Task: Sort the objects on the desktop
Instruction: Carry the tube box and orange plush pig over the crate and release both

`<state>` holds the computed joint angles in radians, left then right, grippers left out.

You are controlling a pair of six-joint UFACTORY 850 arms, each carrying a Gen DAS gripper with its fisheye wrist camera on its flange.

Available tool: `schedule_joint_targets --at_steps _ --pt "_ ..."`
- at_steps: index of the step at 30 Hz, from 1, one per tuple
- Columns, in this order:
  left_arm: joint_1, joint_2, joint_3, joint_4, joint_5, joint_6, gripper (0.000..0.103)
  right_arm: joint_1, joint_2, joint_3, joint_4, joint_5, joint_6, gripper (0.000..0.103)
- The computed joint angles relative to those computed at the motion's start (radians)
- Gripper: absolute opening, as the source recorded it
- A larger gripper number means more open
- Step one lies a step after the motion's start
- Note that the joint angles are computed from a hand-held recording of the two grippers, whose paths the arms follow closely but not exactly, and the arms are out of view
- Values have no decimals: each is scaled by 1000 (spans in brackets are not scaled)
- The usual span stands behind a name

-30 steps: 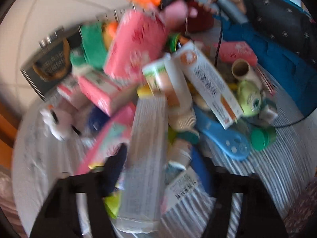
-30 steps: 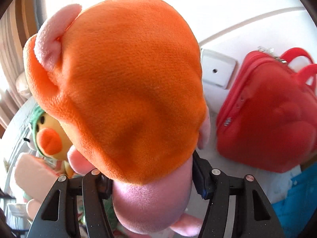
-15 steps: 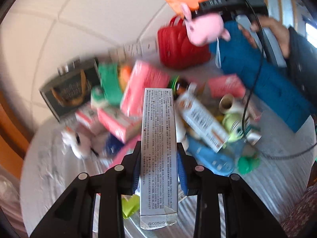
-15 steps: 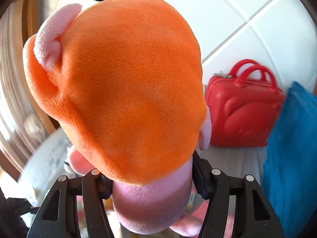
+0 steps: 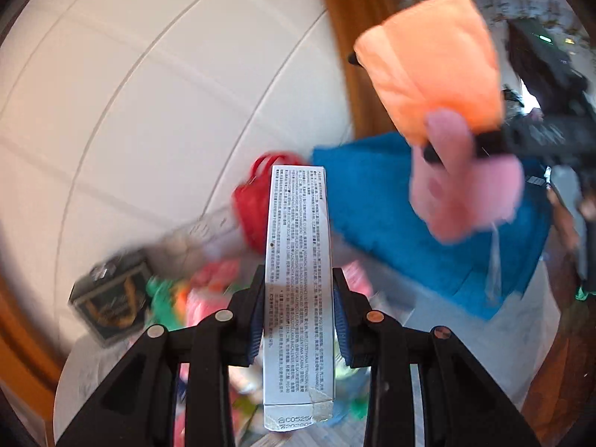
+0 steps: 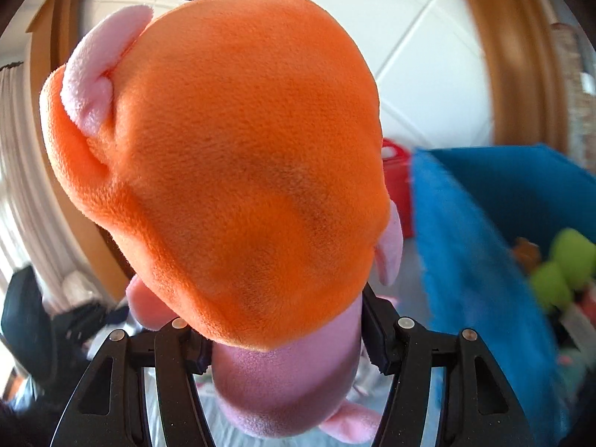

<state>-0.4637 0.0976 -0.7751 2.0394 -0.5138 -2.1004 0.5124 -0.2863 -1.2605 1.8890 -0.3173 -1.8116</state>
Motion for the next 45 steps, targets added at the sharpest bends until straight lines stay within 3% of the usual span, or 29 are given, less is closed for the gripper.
schedule_joint_targets --at_steps 2,7,10,16,20,23,25,26,27,28,31,35,38,42,45 --pt "-41 -38 -59 9 -2 -1 31 -21 99 108 159 16 -155 61" --pt "-133 -162 -240 -11 -30 57 31 -114 230 217 341 -2 -321 61" --pt "-178 -285 -412 -70 -16 118 31 -202 241 205 276 -3 -266 61" --pt "-224 -531 -749 -298 -11 345 31 -365 157 79 -57 11 18 61" --pt "-245 -679 -970 -456 -45 506 31 -414 57 -39 -246 3 180 61" --pt "-252 -770 -1110 -580 -110 643 34 -429 41 -87 -386 -4 307 62" --pt "-252 -832 -1213 -661 -162 720 53 -431 -23 -163 -417 8 338 70" --pt "-252 -866 -1271 -681 -209 741 72 -431 -53 -202 -425 13 356 70" --pt "-255 -894 -1318 -676 -257 737 83 -427 -55 -208 -433 27 370 73" --pt "-257 -908 -1344 -648 -294 710 84 -426 -68 -221 -446 40 383 75" --pt "-250 -905 -1344 -630 -308 698 89 -444 -98 -254 -467 -10 452 81" --pt "-257 -918 -1361 -625 -358 689 90 -447 -97 -235 -375 -26 355 88" --pt "-279 -913 -1350 -636 -385 685 90 -437 -72 -203 -234 -1 183 98" --pt "-279 -947 -1408 -670 -414 733 90 -439 -41 -176 -150 -36 100 98" --pt "-286 -927 -1371 -654 -436 690 90 -453 -49 -184 -133 -71 80 100"
